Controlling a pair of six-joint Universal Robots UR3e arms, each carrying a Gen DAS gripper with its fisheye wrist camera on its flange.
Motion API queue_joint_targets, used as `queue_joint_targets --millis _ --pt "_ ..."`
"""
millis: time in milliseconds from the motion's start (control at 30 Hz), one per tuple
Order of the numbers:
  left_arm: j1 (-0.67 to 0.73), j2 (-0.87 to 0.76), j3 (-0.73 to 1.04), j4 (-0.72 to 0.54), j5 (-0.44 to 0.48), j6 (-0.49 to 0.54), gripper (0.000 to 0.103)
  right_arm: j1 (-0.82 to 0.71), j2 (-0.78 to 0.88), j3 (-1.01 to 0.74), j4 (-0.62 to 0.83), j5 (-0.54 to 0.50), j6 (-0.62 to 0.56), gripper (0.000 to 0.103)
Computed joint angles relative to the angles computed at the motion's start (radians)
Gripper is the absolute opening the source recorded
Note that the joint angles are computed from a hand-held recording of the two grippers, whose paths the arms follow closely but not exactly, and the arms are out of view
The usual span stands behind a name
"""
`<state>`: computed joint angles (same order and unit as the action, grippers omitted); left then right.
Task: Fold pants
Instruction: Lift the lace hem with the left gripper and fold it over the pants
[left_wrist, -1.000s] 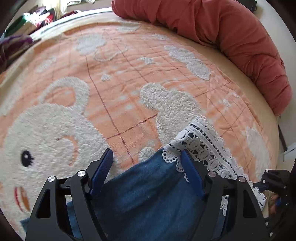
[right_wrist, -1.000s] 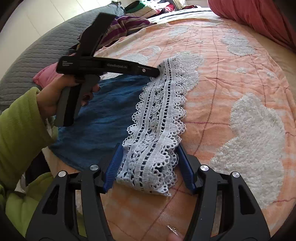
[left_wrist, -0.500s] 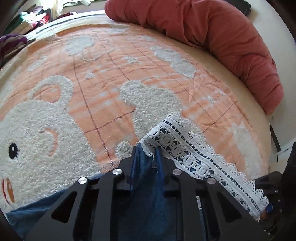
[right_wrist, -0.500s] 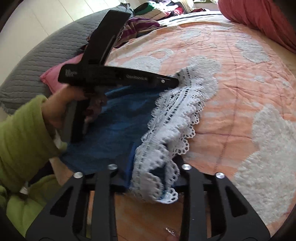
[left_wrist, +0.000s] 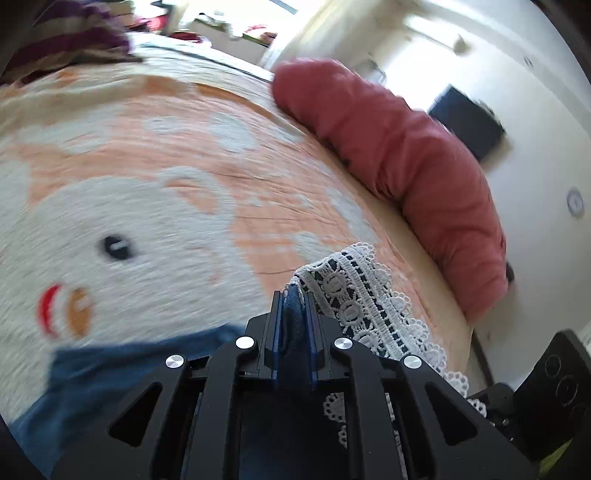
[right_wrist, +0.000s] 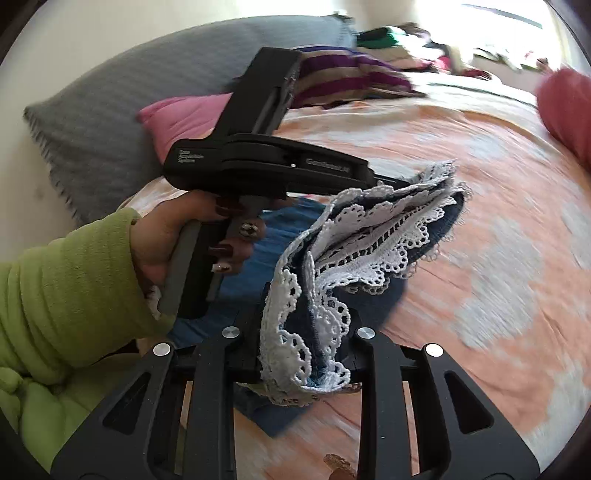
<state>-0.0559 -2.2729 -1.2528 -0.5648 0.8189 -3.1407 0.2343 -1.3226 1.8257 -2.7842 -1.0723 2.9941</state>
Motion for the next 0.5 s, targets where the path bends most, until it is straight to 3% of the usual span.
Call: queue_joint_targets --millis 233,433,500 --pt "0.171 0.185 -0.343 0.117 0.034 -0.048 0.012 0.17 0.217 -0.299 0.128 -0.087 -0.023 0.018" --pt "0.384 0.393 -0.661 0.243 0.013 -0.086 0.033 0.286 0.368 -0.518 0.243 -0.167 -0.04 0.018" --pt "0.436 0.428 -0.72 0.243 -0.013 -0.063 0.039 0.315 0.404 -0.573 0.275 -0.181 -0.049 0.025"
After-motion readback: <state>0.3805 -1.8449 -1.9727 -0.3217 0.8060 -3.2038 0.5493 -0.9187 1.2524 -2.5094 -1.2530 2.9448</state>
